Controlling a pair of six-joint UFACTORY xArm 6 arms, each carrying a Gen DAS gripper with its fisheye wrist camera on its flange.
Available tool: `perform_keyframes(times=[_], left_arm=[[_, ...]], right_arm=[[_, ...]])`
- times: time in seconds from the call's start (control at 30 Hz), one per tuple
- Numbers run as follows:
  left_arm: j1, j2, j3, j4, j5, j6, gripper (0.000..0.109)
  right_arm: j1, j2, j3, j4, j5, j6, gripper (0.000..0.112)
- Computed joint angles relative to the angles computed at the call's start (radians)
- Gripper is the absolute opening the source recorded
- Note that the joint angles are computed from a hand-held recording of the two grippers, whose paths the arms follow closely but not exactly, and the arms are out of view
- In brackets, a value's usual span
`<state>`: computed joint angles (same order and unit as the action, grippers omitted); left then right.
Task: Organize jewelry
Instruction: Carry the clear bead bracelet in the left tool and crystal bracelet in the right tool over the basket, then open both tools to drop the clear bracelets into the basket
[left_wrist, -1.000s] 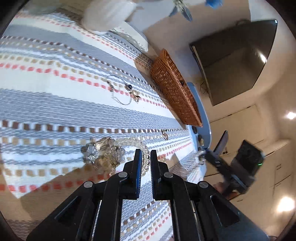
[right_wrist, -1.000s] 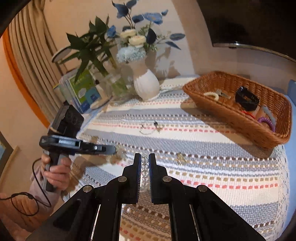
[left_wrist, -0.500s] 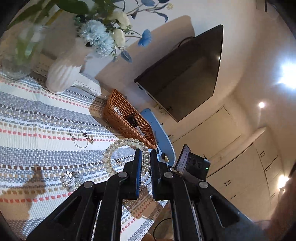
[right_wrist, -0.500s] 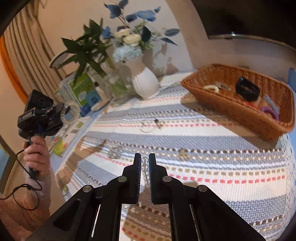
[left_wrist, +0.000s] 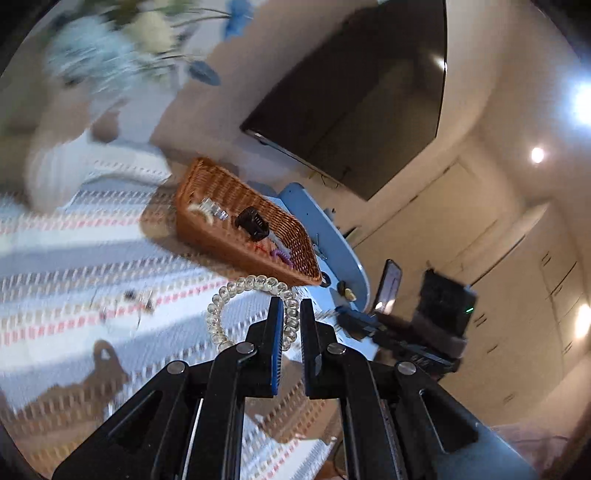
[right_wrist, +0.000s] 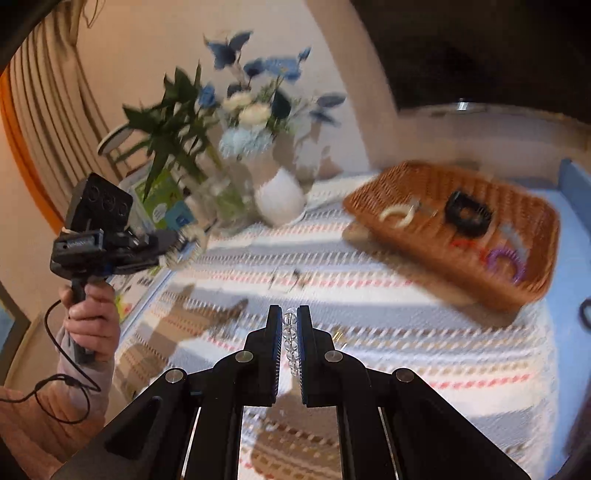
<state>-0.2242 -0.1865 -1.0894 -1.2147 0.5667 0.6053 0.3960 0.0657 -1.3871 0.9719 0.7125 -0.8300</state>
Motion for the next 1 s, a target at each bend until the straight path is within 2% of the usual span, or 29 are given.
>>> perform_keyframes(times=[0.2,0.3,0.33,0.5,0.63,0.73,0.83,0.87,0.93,1.0], left_arm=[[-0.039,0.296,-0.364,0.235,0.026,-0.139,0.006],[-0.053,0.465,-0.567,0.364,0.049,-0.220,0.007],[-0.052,0.538,-0.659,0.412,0.080,-0.262,0.007],[-0.051,0.795,-0.983,0.530,0.168,-0.367,0.007],[-0.048,0.968,-1.209,0.580,0.232,-0.440,0.006],[-0.055,1.036,-1.292,0.623,0.245,-0.479,0.007],[-0.063,1.003,-1.220,0.651,0.186,-0.495,0.009],[-0.060,0.987,-1.195,0.632,0.178,-0.489,0.014],[-0.057,0.921,-1.096,0.585,0.139,-0.462,0.038],[-0.061,0.844,-0.988,0.580,0.077,-0.450,0.042]], right_arm=[[-0.045,0.122,-0.199,-0.063,-0.073,0.088,0.008],[-0.071,0.206,-0.306,-0.098,-0.076,0.145,0.008],[-0.083,0.243,-0.349,-0.108,-0.070,0.169,0.008],[-0.123,0.420,-0.554,-0.226,-0.069,0.330,0.008],[-0.135,0.488,-0.625,-0.379,-0.100,0.444,0.008],[-0.144,0.543,-0.685,-0.445,-0.093,0.501,0.008],[-0.152,0.578,-0.726,-0.454,-0.066,0.522,0.011],[-0.156,0.581,-0.732,-0.434,-0.054,0.512,0.011],[-0.161,0.568,-0.720,-0.356,-0.036,0.452,0.011],[-0.156,0.530,-0.670,-0.334,-0.057,0.419,0.017]])
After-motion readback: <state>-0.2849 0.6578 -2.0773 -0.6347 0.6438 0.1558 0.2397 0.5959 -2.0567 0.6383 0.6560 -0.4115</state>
